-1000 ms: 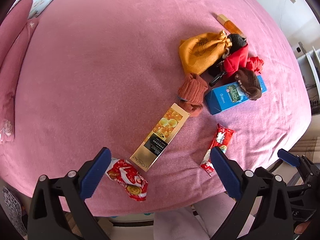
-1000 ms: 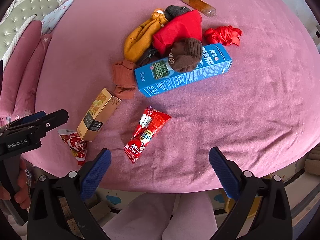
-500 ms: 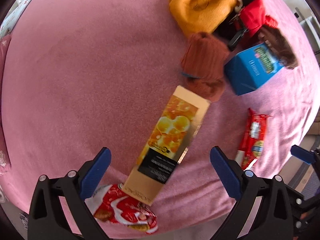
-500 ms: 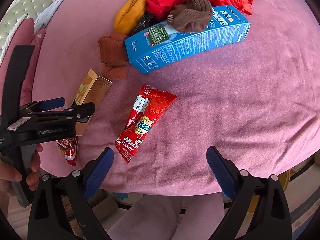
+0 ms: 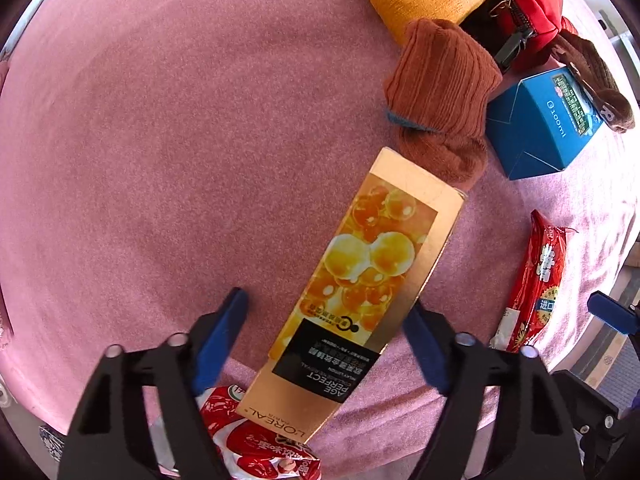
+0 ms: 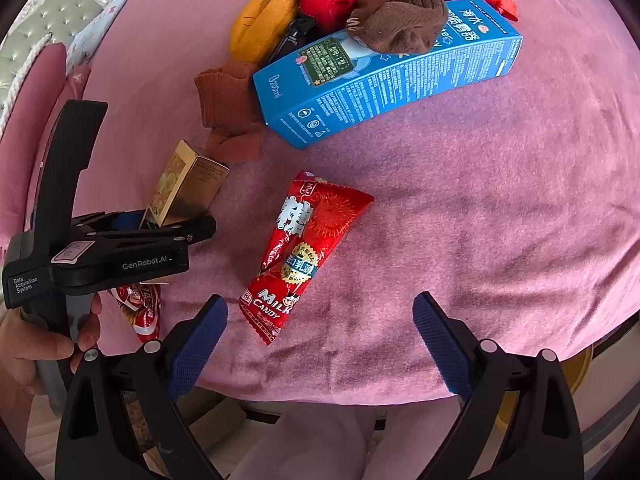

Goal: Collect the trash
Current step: 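Grasp the gold L'Oréal box with the left gripper while the right grasps the red candy stick, then carry both items over the yellow bucket and open both grippers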

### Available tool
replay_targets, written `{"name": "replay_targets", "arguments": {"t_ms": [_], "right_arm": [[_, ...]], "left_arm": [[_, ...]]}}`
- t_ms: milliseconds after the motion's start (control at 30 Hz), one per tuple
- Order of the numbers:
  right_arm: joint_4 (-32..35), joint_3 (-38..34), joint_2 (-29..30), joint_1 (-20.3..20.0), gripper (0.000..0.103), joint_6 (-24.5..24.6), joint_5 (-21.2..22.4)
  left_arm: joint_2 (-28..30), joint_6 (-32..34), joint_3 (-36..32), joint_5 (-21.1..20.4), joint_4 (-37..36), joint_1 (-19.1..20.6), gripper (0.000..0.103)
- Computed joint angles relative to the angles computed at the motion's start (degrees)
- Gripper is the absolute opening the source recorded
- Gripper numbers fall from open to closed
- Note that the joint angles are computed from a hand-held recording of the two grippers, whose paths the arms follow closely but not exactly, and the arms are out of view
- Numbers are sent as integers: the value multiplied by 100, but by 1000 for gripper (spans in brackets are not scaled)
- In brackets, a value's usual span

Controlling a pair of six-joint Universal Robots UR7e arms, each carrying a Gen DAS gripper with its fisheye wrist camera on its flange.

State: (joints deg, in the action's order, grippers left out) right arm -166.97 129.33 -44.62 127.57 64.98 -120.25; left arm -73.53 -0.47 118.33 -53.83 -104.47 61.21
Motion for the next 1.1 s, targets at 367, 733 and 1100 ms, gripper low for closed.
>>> {"name": "replay_targets", "arguments": {"t_ms": [367, 733, 1100], "right_arm": [[-168, -85, 124, -284, 65, 113, 88], [-731, -254, 539, -786, 31, 231, 480], [-1060, 309, 39, -526, 28, 315, 185]], "left_arm": [[-153, -335, -183, -608, 263, -73, 39], [-388, -790, -386, -867, 749, -78, 39], [-740, -1059, -87, -1356, 884, -414, 39]]}}
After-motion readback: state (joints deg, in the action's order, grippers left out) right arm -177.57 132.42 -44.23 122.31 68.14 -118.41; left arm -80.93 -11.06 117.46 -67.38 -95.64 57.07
